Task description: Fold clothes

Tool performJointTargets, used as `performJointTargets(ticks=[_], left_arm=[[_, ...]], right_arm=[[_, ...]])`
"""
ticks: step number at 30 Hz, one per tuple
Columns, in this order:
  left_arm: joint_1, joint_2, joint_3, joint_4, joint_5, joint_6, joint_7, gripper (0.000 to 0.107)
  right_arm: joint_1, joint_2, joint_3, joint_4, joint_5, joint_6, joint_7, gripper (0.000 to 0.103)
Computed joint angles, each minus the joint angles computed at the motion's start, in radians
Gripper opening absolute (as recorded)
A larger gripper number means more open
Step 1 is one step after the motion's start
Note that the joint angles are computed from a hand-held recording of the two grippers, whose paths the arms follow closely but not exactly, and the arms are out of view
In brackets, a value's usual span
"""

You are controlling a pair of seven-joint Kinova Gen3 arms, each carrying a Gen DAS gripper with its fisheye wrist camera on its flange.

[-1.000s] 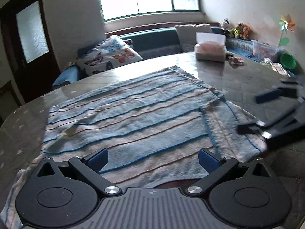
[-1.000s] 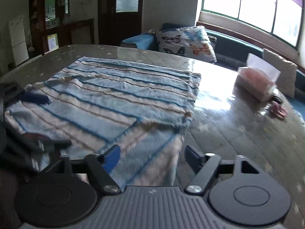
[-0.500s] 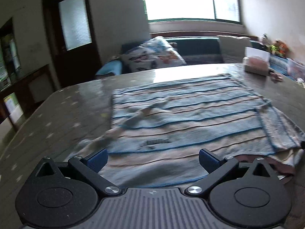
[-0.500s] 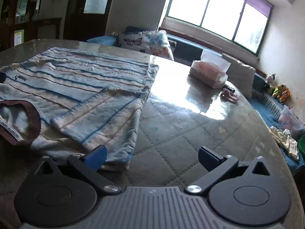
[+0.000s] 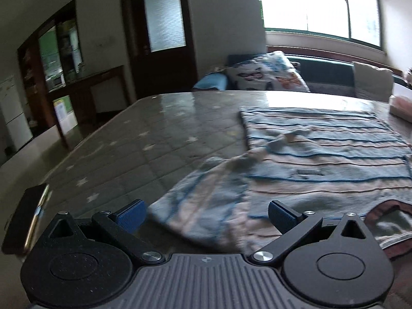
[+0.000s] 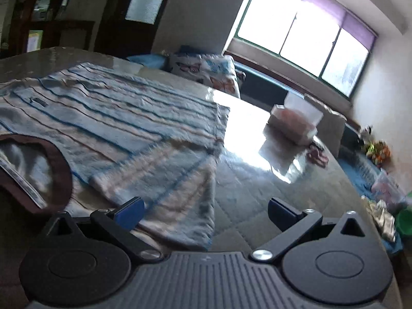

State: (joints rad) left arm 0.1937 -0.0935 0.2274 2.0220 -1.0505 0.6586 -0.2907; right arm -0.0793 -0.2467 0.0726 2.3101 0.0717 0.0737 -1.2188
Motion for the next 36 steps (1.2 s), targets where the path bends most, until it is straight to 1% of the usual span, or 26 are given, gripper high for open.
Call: performJointTargets(ticks=[1,3,6,7,9,12,14,15,16,17,19,21,24,25,26,27,28,29,31,34,36], left_arm=[[-0.004,-0.004,-0.004,0.005,0.0,0.001,0.006,0.102],[-0.016,-0.014,-0.012,0.016,0.006,-0.007,0.016,0.101],[-0.036,-0.025,-0.017,0.026,0.017,-0.023,0.012,0.098],[-0.043,-0.028,-0.017,0.029,0.019,-0.027,0.012,0.096],[-0.058,-0.037,-0.024,0.035,0.04,-0.049,-0.001,0.093],[-0.082,-0.041,-0.034,0.038,0.085,-0.083,-0.037,0.088],[-0.099,-0.041,-0.038,0.039,0.113,-0.102,-0.062,0.08],[-0.106,-0.039,-0.045,0.037,0.139,-0.117,-0.087,0.079],[-0.112,-0.037,-0.053,0.034,0.171,-0.129,-0.115,0.077],[-0.118,-0.035,-0.058,0.03,0.198,-0.137,-0.139,0.072],[-0.131,-0.03,-0.065,0.025,0.249,-0.155,-0.182,0.067],[-0.142,-0.025,-0.073,0.019,0.3,-0.168,-0.223,0.06],[-0.152,-0.015,-0.086,0.008,0.382,-0.176,-0.29,0.047],[-0.155,-0.013,-0.09,0.006,0.407,-0.181,-0.311,0.04],[-0.159,-0.01,-0.091,0.005,0.418,-0.185,-0.321,0.038],[-0.166,-0.01,-0.084,0.007,0.414,-0.189,-0.317,0.035],[-0.173,-0.01,-0.077,0.009,0.402,-0.192,-0.308,0.024],[-0.178,-0.008,-0.069,0.01,0.387,-0.192,-0.293,0.017],[-0.186,-0.013,-0.064,0.017,0.366,-0.207,-0.274,0.007],[-0.194,-0.03,-0.057,0.022,0.358,-0.229,-0.274,0.004],[-0.202,-0.053,-0.05,0.034,0.356,-0.269,-0.283,0.003]], right_arm=[[-0.009,-0.001,0.004,-0.002,-0.002,0.003,0.003,0.103],[0.016,0.002,-0.037,-0.003,0.002,0.0,-0.008,0.103],[-0.005,0.008,-0.049,-0.012,0.008,0.025,0.0,0.103],[0.009,0.01,-0.069,-0.012,0.013,0.026,-0.001,0.103],[0.063,0.009,-0.132,-0.001,0.034,-0.005,-0.016,0.103],[0.064,0.017,-0.141,-0.01,0.03,-0.004,-0.03,0.103],[0.068,0.025,-0.146,-0.011,0.028,-0.005,-0.042,0.103],[0.068,0.028,-0.145,-0.005,0.028,-0.015,-0.046,0.103],[0.054,0.029,-0.129,-0.001,0.025,-0.021,-0.047,0.103],[0.033,0.029,-0.107,0.0,0.019,-0.021,-0.048,0.103],[-0.001,0.029,-0.07,0.0,0.007,-0.018,-0.049,0.103],[-0.04,0.028,-0.029,0.005,-0.001,-0.023,-0.045,0.103],[-0.083,0.027,0.016,0.012,-0.009,-0.036,-0.039,0.103],[-0.11,0.026,0.043,0.012,-0.012,-0.034,-0.035,0.103],[-0.139,0.024,0.074,0.011,-0.017,-0.031,-0.03,0.103],[-0.168,0.022,0.104,0.011,-0.022,-0.028,-0.025,0.103],[-0.192,0.021,0.128,0.009,-0.028,-0.025,-0.02,0.103],[-0.214,0.02,0.151,0.008,-0.034,-0.021,-0.015,0.103],[-0.234,0.02,0.172,0.006,-0.046,-0.018,-0.007,0.103],[-0.265,0.019,0.204,0.003,-0.063,-0.011,0.007,0.103],[-0.295,0.018,0.237,-0.001,-0.078,-0.003,0.019,0.103]])
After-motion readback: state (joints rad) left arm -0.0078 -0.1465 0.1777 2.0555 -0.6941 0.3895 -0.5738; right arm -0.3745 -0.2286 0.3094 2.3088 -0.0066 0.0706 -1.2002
